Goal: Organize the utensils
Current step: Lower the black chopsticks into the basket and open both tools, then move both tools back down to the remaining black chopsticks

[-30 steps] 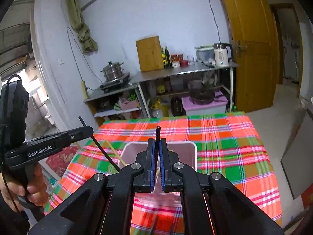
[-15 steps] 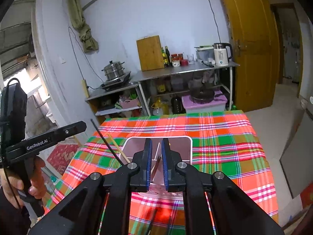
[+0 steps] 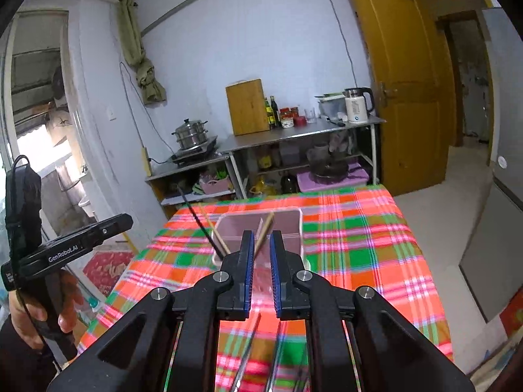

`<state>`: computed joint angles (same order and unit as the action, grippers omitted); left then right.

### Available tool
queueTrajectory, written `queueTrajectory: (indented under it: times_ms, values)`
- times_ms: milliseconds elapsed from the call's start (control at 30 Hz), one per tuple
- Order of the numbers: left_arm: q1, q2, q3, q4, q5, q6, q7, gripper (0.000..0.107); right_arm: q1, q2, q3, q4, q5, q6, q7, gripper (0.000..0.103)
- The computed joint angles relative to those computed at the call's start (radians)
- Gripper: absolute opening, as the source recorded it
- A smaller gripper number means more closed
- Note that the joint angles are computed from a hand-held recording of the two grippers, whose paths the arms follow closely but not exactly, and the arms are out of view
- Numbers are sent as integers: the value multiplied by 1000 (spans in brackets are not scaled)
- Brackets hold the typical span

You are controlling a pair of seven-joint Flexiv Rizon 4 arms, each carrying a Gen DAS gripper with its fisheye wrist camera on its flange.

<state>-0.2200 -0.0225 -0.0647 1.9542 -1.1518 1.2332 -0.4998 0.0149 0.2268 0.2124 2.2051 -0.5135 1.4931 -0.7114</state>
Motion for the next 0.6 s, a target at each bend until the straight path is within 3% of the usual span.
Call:
queueTrajectory:
  times_ms: [67, 333, 600]
  values:
    - [-13, 29, 3, 44, -31, -2, 24, 19, -11, 31, 12, 37, -2, -5, 15, 10]
    - [-69, 108, 30, 209, -94, -19, 67, 19, 71, 130, 0, 165, 150, -45, -60, 10]
    - [-71, 108, 36, 276, -68, -58, 49, 19, 99, 144, -3, 216, 238, -66, -97, 10]
